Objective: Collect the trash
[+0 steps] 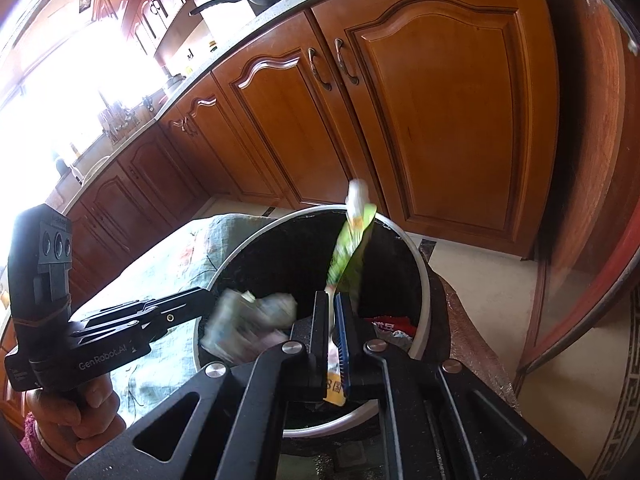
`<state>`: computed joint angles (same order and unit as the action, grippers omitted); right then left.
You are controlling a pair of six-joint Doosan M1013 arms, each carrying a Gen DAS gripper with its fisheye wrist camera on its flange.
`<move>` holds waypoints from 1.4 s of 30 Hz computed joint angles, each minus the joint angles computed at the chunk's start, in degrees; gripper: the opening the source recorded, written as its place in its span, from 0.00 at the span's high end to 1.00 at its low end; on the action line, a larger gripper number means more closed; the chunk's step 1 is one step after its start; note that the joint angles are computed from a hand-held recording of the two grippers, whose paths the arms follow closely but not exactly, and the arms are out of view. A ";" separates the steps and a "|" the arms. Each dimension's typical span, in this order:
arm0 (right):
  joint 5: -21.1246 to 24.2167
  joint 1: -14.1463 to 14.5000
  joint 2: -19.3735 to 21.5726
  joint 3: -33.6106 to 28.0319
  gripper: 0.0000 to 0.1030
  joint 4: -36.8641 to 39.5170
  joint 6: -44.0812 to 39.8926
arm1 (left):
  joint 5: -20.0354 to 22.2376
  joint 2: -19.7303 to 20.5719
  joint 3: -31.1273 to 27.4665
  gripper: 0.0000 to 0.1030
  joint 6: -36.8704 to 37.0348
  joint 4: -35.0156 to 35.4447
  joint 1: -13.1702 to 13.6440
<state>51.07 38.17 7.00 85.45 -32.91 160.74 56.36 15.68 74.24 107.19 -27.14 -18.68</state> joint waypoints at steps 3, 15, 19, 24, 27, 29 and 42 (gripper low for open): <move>-0.77 0.28 -0.59 0.72 0.61 -0.89 2.42 | -1.83 -1.01 1.17 0.61 -0.16 -0.83 0.57; -1.50 6.08 -2.11 2.30 0.23 -12.90 15.60 | -7.74 -8.62 10.55 0.31 1.72 -6.44 5.17; -0.27 8.81 -1.74 1.76 0.15 -16.47 18.65 | -9.22 -11.99 14.54 0.28 2.64 -8.09 6.61; 2.63 12.64 -0.91 1.01 0.09 -20.77 22.50 | -11.11 -16.50 19.54 0.24 3.75 -8.88 8.47; 3.71 14.47 -0.48 0.73 0.08 -21.79 24.24 | -11.77 -19.24 22.32 0.23 4.89 -9.26 9.54; 4.48 15.58 -0.12 0.46 0.08 -22.19 24.79 | -12.04 -20.79 23.75 0.23 5.32 -9.26 10.15; 18.15 22.94 2.62 -4.64 0.00 -31.77 21.63 | -22.05 -31.74 31.47 0.06 8.68 -6.83 11.59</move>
